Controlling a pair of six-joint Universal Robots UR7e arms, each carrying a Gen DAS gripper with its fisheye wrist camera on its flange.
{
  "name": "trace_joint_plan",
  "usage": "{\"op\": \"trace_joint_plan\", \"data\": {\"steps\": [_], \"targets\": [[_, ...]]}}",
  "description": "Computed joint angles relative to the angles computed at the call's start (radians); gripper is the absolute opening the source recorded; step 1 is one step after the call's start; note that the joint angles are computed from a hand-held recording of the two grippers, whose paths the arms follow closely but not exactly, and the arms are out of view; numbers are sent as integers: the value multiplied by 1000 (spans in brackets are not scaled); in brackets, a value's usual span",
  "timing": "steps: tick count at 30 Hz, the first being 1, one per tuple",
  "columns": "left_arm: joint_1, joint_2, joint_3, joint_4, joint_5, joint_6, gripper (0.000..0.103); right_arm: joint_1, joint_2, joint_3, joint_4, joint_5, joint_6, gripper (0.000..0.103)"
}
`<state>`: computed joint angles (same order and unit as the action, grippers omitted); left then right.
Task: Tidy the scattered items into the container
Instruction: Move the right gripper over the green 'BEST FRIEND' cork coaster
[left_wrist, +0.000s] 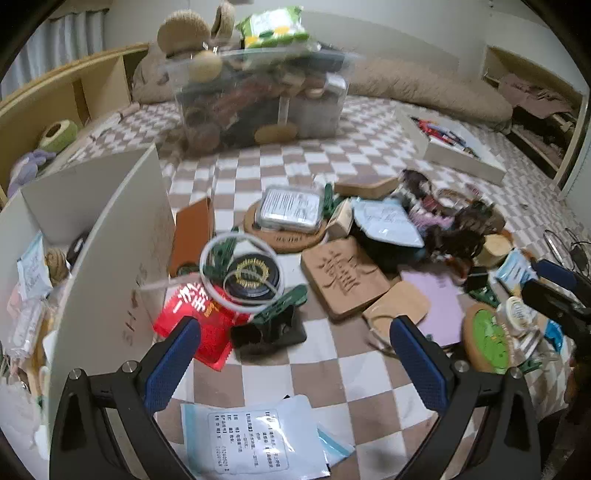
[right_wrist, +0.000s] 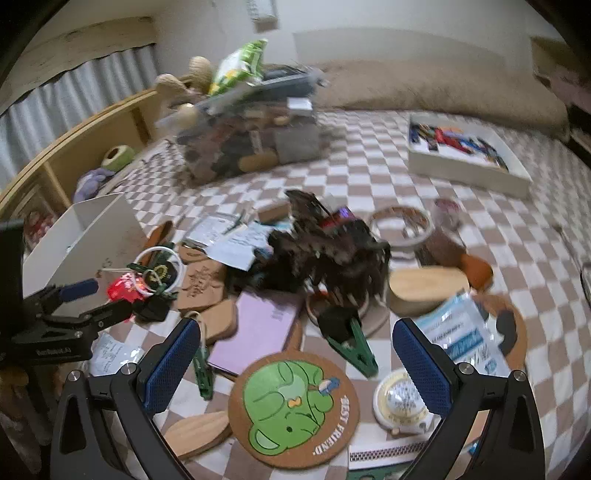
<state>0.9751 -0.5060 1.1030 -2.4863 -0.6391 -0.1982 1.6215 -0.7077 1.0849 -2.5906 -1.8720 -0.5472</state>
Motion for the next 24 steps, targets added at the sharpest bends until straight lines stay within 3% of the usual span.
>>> {"op": "trace_joint_plan", "data": {"steps": [5, 17, 24], "targets": [[16, 13, -19, 57, -2, -38, 103, -11, 5, -3, 49, -29, 59, 103], [55, 33, -85, 273, -32, -183, 103, -9, 27, -12, 117, -100, 64, 103], [58, 42, -71, 254, -6, -144, 103, -14, 31, -13, 130, -112, 88, 103]]}}
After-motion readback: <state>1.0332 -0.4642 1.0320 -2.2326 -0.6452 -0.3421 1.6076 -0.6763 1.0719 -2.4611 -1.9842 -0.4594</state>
